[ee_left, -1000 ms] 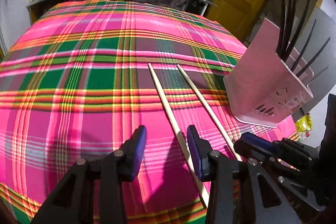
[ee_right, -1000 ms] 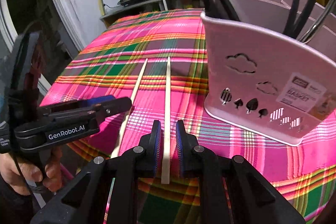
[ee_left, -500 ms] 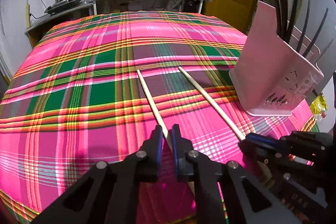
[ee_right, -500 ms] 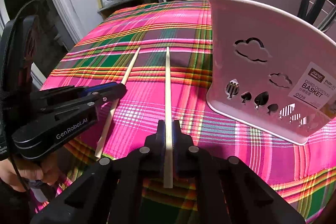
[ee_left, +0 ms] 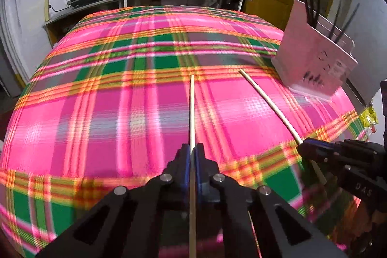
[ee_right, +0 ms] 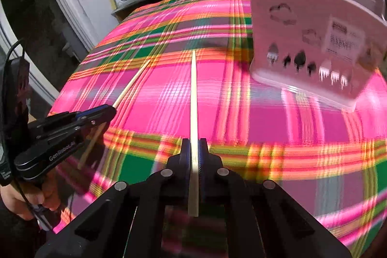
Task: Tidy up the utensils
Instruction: 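Grasp a light wooden chopstick with the left tool while the right tool grasps the other, then lift both wooden chopsticks upright and carry them over the pink holder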
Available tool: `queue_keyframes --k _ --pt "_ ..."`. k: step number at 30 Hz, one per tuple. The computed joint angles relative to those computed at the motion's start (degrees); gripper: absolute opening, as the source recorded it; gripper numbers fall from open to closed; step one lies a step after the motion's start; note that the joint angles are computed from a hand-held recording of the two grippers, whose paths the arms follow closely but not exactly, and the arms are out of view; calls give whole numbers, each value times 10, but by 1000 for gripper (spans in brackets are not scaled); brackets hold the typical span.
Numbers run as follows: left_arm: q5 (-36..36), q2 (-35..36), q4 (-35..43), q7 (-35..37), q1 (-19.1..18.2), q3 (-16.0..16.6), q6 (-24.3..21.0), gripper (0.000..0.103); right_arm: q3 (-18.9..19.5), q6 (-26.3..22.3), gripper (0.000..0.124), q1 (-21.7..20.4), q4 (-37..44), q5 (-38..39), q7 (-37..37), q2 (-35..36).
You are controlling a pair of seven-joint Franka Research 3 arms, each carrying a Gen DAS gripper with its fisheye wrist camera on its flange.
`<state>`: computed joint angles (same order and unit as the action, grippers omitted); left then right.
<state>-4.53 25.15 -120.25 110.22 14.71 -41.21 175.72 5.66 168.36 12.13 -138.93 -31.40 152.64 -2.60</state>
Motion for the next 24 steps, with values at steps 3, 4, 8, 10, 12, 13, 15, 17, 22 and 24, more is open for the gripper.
queue_keyframes --k 3,4,8,10,12,13,15,17,22,24 --pt "-21 -17 -33 13 44 -38 -1 5 12 -6 6 5 -14 -10 31 -16" --pt "-28 -23 -44 18 59 -51 2 5 16 -8 6 4 -17 -14 40 -20" --pt "-49 -31 -59 28 90 -82 -3 5 21 3 7 4 -28 14 32 -26" --pt "-63 -25 -55 40 107 -101 -16 5 15 15 7 13 -34 69 -19 -28" --pt "-83 -15 -49 56 126 -123 -32 5 19 11 7 12 -25 90 -48 -24" --pt "-92 -10 -41 64 129 -127 -42 6 24 6 7 5 -18 73 -39 -22" --pt "-103 -6 -28 72 117 -118 -48 8 24 7 7 0 -8 65 -42 -18" --pt "-111 0 -9 76 96 -101 -55 11 21 4 8 -3 3 56 -43 -11" --pt "-130 22 47 85 45 -58 -81 21 -2 -3 8 4 53 45 -68 29" --pt "-134 31 68 89 22 -39 -91 24 -14 -5 8 12 69 45 -77 43"
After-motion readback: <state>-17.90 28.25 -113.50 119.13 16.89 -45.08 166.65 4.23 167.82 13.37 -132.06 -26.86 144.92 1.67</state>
